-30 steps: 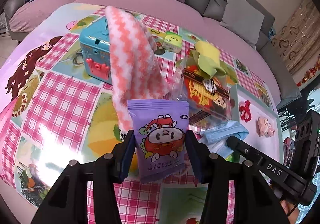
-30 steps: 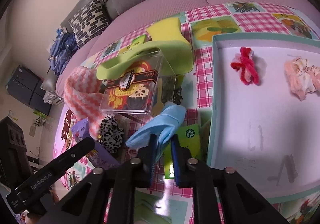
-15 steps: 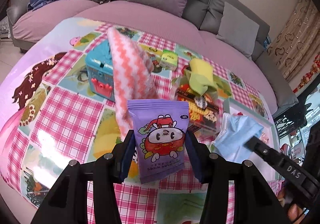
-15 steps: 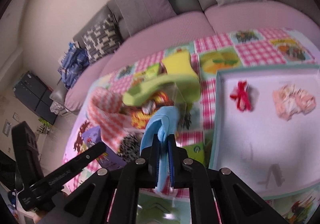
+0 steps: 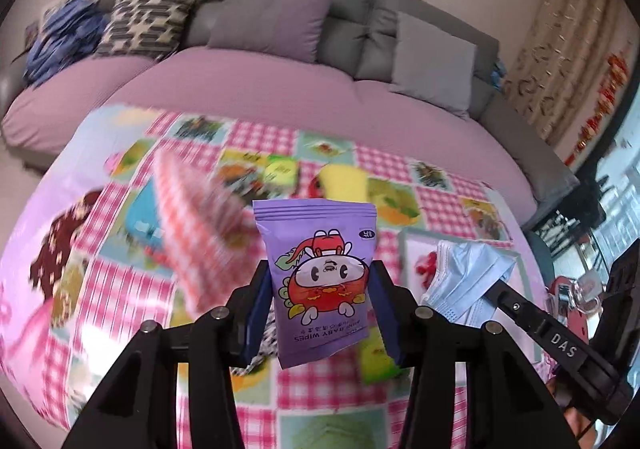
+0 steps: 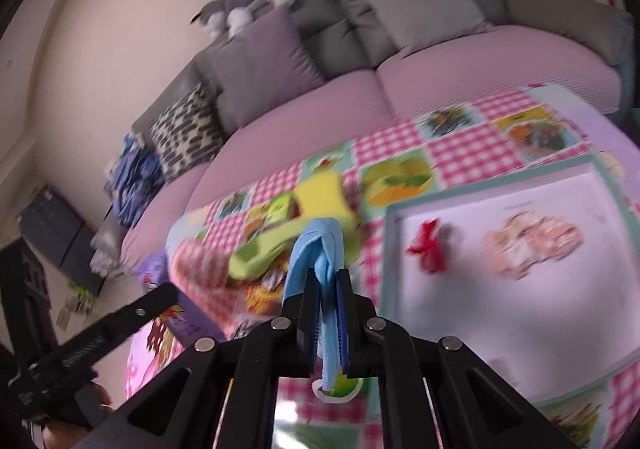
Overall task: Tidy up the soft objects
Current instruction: 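Carry the wipes packet and blue mask with both tools over the white tray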
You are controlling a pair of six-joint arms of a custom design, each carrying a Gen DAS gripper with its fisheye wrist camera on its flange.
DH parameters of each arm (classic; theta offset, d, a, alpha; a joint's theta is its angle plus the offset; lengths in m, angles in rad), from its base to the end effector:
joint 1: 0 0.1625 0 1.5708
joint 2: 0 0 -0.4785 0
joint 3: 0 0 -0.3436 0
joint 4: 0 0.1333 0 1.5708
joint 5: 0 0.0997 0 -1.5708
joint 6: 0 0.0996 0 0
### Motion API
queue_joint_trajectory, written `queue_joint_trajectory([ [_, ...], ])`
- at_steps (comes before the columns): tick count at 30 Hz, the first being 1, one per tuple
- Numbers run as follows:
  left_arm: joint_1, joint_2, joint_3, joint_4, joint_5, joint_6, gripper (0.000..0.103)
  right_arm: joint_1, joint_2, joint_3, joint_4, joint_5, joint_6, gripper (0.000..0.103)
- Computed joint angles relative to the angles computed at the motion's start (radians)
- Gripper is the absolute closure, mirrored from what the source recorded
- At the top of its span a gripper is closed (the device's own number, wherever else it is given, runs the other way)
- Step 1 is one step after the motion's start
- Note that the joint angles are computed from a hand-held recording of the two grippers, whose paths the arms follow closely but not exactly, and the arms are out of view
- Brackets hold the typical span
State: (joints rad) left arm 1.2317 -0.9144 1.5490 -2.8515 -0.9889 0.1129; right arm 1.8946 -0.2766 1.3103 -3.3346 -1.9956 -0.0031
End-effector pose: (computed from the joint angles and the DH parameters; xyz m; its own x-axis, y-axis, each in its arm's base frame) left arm -0.0550 -0.7212 0.3315 -0.8623 0.0509 -0.5039 0.3651 0.7520 -0.5488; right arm 0.3327 -0.7015 -0.0032 -0.9505 -0.0315 0.3092 -0.2400 0.7063 -0.6660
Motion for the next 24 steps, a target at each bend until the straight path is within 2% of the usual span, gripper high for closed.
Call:
queue_joint_trajectory([
  [7,-0.035,0.057,-0.095,0.071,-0.026,0.034,0.056,0.007,-0.036,0.013,-0.084,-0.128,0.015,0.095],
  [11,-0.038,0.079,-0.123,0.118,-0.075,0.001,0.058,0.013,-0.051,0.008,-0.123,-0.216,-0.002,0.095],
  [24,-0.054,0.194,-0.199,0.196,-0.148,0.019,0.059,-0.030,-0.097,0.052,-0.166,-0.373,0.057,0.095],
])
